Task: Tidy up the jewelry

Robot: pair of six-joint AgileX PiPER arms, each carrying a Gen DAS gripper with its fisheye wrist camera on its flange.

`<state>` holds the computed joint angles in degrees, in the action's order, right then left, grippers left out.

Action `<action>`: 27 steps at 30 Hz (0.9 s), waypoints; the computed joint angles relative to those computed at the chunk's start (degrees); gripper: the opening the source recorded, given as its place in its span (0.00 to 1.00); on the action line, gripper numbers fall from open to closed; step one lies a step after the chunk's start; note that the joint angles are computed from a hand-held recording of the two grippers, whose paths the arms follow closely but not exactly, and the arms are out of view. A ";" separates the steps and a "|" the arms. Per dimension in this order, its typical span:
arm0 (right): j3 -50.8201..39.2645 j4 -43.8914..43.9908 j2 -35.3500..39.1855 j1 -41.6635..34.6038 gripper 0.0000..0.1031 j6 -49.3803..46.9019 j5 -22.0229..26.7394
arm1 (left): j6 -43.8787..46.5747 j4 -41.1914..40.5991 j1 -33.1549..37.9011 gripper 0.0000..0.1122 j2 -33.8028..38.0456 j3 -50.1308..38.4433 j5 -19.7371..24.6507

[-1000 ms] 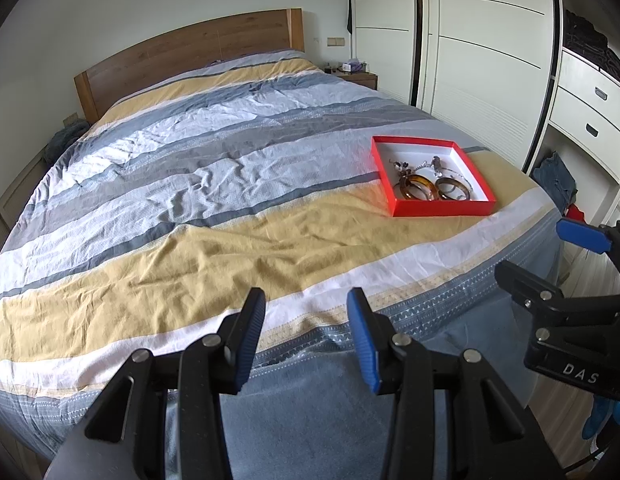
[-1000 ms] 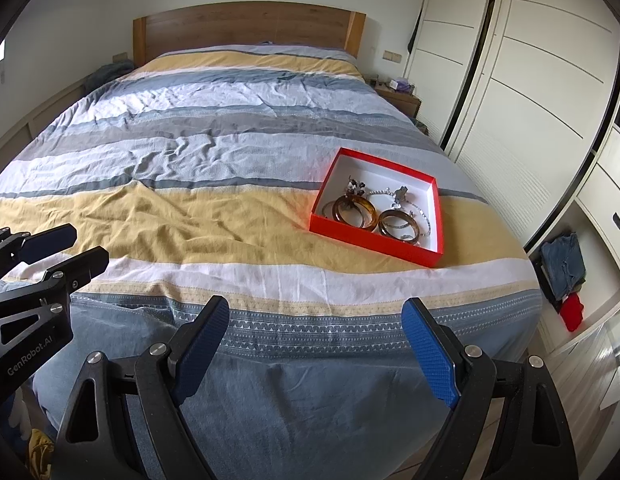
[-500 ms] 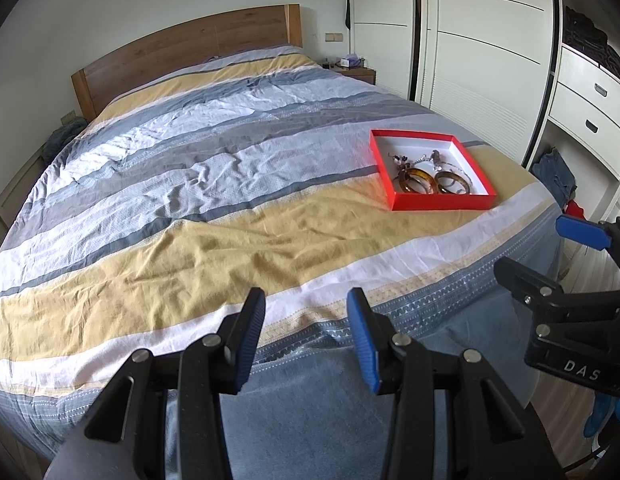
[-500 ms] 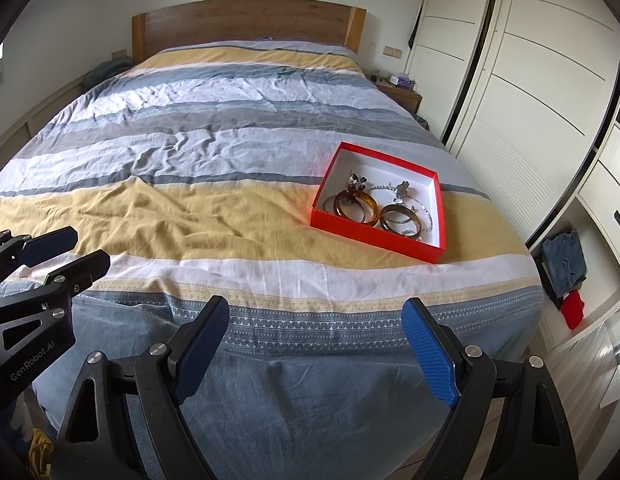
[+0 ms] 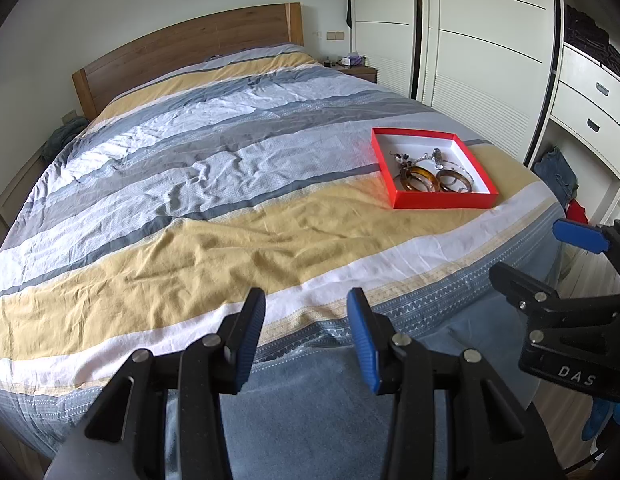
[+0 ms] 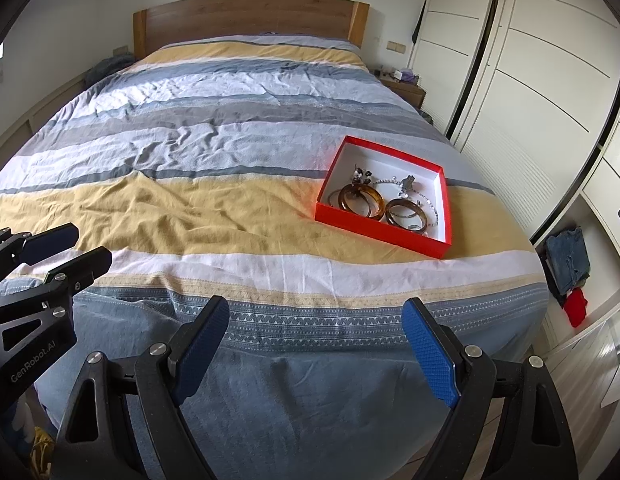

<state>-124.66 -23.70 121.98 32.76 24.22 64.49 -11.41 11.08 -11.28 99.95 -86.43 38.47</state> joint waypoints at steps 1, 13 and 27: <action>-0.04 -0.03 0.04 -0.01 0.85 0.02 0.00 | -0.10 0.02 -0.05 0.36 -0.22 0.43 -0.19; -1.63 -0.07 0.81 0.15 0.85 -0.60 1.29 | 0.28 -0.32 0.24 0.36 -0.20 0.08 -0.03; -2.98 -0.45 1.01 0.12 0.85 -1.08 3.07 | -2.40 2.43 -0.46 0.36 -1.35 1.73 0.30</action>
<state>-127.64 -24.14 122.98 32.88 23.14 67.56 -13.80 13.51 -11.74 98.60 -84.70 38.77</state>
